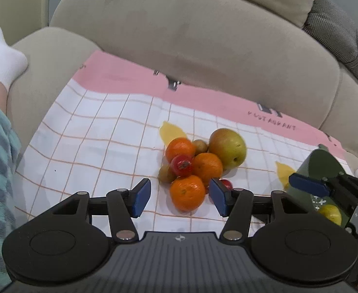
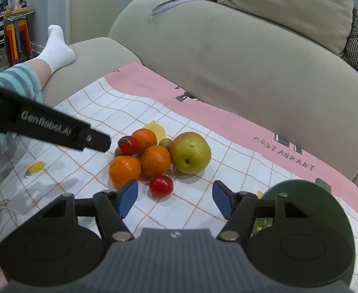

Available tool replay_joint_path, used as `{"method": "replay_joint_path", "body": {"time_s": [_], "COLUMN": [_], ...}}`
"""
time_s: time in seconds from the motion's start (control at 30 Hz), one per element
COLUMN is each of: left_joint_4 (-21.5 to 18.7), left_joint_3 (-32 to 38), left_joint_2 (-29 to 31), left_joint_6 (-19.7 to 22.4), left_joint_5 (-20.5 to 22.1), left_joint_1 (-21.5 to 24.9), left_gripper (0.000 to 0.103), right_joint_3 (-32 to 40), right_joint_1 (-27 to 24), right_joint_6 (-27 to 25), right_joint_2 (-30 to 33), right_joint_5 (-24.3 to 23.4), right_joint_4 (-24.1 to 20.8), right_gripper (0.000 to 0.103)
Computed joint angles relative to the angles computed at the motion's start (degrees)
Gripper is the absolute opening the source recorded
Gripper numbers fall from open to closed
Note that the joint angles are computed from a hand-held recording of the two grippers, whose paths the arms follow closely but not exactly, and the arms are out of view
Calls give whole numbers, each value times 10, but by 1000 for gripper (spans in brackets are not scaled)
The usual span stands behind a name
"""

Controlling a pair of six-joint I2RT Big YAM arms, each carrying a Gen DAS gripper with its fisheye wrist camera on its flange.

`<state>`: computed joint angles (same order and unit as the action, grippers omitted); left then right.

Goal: Organize fruits
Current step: 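Move both grippers back toward the fruit pile, then grasp a red cherry tomato with the left gripper while the right gripper grasps a pear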

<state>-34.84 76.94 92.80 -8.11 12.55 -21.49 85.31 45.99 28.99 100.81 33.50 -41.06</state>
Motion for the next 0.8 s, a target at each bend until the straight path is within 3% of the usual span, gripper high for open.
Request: {"method": "replay_joint_path", "body": {"time_s": [0.2,0.37,0.8], "left_joint_4": [-16,-24,-11], "left_joint_3": [34,62,82], "left_joint_2": [35,70,99], "left_joint_6": [-2,-4,-19], "left_joint_5": [-4,-5,27], "left_joint_1": [-5,-8,-3], "left_gripper": [58,50,38], "right_joint_3": [11,22,48], "right_joint_1": [-22,-45,-94], "right_joint_6": [-24,-16,76], "right_joint_2": [20,32,64], "right_joint_5": [-15,-34,-112], "right_joint_4": [11,24,53], "right_gripper": [54,53,55]}}
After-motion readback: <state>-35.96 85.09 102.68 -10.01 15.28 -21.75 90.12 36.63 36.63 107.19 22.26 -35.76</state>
